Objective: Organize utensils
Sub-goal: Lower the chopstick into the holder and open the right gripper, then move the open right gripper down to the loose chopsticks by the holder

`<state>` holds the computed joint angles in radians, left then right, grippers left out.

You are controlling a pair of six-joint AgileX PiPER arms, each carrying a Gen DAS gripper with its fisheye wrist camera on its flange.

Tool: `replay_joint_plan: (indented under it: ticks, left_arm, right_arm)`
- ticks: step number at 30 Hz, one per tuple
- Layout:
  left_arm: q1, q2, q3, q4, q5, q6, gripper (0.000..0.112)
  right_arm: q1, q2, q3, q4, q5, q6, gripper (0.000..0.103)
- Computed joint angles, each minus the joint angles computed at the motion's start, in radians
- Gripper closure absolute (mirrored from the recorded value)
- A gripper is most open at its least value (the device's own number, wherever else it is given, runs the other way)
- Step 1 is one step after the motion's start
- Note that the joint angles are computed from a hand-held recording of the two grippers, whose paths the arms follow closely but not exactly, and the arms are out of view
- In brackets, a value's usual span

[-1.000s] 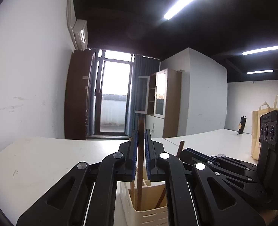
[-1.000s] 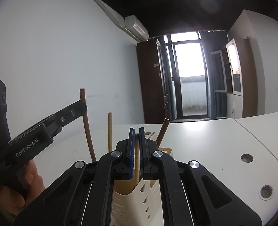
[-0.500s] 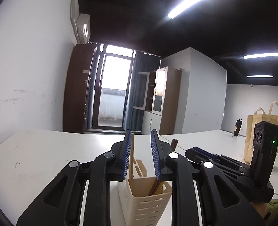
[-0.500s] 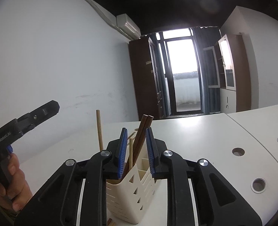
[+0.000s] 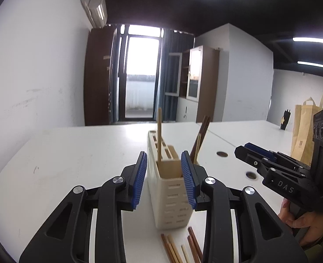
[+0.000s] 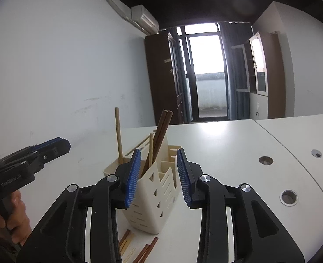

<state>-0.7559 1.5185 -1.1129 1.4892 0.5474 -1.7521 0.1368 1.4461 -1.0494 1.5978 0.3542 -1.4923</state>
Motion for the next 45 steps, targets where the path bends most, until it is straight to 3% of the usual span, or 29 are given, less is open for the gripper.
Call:
replay_joint_plan:
  ticks: [10,19,24,31,36,45]
  left_arm:
    - [-0.013,0.022,-0.031,-0.309,0.051,0.242,0.077]
    - [0.047,0.1,-0.091,-0.64,0.025,0.539,0.076]
    - [0.116,0.147,-0.129,-0.893,0.016,0.778,0.075]
    - [0.186,0.232,-0.181,-1.17,0.023,1.045,0.075]
    - [0.211,0.286,-0.214,-1.25,0.041,1.122,0.075]
    - [0.246,0.364,-0.255,-1.357,0.05,1.229,0.075]
  right_arm:
    - [0.007,0.026,0.001,-0.36,0.01,0.341,0.062]
    - [0.041,0.071,-0.052,-0.763,0.049,0.721,0.059]
    - [0.071,0.116,-0.094,-0.95,0.089,0.911,0.059]
    - [0.085,0.199,-0.163,-1.053,0.178,1.038,0.059]
    - [0.083,0.272,-0.214,-1.063,0.238,1.072,0.058]
    - [0.122,0.332,-0.258,-1.152,0.251,1.159,0.058]
